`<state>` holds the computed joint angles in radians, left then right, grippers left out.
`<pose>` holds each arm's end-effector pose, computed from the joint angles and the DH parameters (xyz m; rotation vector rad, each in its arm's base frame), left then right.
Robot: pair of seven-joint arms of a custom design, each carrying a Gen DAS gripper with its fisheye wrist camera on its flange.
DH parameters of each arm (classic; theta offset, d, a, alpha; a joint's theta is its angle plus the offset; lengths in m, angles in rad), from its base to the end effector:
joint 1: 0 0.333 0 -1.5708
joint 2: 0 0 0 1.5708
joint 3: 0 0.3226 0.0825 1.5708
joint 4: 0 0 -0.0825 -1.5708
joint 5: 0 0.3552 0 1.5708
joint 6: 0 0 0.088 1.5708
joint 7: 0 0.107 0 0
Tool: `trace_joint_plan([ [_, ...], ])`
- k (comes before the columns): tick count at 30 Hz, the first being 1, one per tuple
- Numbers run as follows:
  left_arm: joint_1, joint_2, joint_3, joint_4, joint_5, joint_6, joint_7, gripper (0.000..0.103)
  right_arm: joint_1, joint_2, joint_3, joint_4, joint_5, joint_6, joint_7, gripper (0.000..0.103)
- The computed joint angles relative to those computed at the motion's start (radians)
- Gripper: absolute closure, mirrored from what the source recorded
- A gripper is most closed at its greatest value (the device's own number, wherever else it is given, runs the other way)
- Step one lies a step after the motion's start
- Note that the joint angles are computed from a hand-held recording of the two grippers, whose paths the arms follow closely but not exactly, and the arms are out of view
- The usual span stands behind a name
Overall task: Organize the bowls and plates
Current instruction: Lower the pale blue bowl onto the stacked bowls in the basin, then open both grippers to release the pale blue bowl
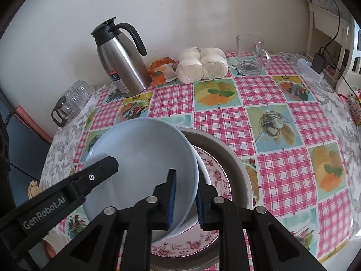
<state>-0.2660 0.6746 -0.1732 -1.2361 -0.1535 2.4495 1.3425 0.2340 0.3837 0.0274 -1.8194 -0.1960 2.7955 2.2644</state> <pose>0.7025 -0.2847 0.4510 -2.0462 2.1556 -0.8982 0.6404 0.1784 0.4177 -1.5628 2.0607 -0.3781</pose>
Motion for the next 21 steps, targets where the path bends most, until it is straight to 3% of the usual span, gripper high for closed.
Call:
trace_joint_plan([
  [8,-0.004,0.0,0.004,0.001,0.005,-0.001,-0.005,0.084,0.009,-0.016,-0.016,-0.032,-0.014,0.07,0.026,0.067],
  [11,-0.004,0.001,0.004,0.003,0.006,-0.003,-0.006,0.084,0.069,-0.03,-0.093,-0.04,-0.117,0.082,0.13,0.057],
  [18,-0.009,-0.007,0.011,-0.01,0.017,0.01,-0.011,0.084,0.022,-0.036,-0.048,-0.045,-0.114,0.086,0.115,0.056],
  [21,-0.017,-0.023,0.026,-0.034,0.033,0.026,-0.036,0.08,0.028,-0.039,-0.052,-0.041,-0.132,0.068,0.108,0.044],
])
